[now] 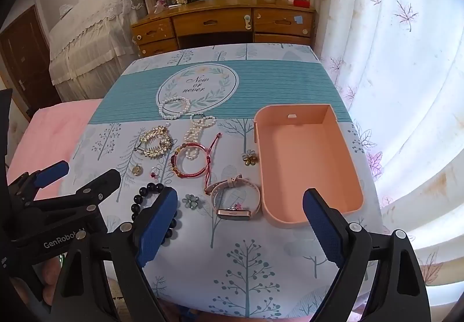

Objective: Organize jewelry

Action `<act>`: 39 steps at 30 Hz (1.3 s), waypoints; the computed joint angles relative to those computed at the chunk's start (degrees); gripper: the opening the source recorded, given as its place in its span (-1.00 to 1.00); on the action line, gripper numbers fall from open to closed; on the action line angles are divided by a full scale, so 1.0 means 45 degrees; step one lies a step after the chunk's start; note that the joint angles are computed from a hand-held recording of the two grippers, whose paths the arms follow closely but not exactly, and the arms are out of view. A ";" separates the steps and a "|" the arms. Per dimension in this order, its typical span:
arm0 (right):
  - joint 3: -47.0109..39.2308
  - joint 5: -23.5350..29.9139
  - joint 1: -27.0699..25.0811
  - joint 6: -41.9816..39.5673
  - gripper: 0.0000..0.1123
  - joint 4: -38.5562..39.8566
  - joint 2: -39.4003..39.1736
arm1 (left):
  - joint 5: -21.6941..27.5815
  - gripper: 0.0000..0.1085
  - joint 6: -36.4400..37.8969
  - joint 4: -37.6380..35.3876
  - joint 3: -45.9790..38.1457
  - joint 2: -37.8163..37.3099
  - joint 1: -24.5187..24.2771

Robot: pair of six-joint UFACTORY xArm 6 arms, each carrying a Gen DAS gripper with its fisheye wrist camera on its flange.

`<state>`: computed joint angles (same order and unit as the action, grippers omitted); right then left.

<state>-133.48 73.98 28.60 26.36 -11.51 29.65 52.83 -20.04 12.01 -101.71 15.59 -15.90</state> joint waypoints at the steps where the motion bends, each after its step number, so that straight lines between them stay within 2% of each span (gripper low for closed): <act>1: 0.0373 -0.0301 0.0004 0.0036 0.60 -0.0102 -0.0200 | 0.0015 0.86 0.0001 -0.0018 -0.0034 0.0029 -0.0005; 5: 0.0973 -0.0531 0.0004 0.0149 0.60 -0.0122 -0.0607 | -0.0062 0.85 0.0168 -0.0261 -0.0185 0.0146 -0.0023; 12: 0.0422 -0.0301 0.0004 -0.0017 0.60 -0.0095 -0.0291 | -0.0366 0.83 0.0393 -0.0528 0.0319 -0.0316 -0.0222; 15: 0.1630 -0.0928 0.0006 0.0175 0.60 -0.0288 -0.1051 | -0.0400 0.83 0.0467 -0.0717 0.0332 -0.0325 -0.0249; 33: 0.2123 -0.0797 -0.0108 0.0205 0.60 -0.0364 -0.1557 | -0.0271 0.83 0.0659 -0.1246 0.0279 -0.0172 -0.0232; 39: 0.1838 -0.0657 0.0021 -0.0001 0.48 -0.0396 -0.1347 | -0.0179 0.83 0.0583 -0.1266 0.0387 -0.0232 -0.0152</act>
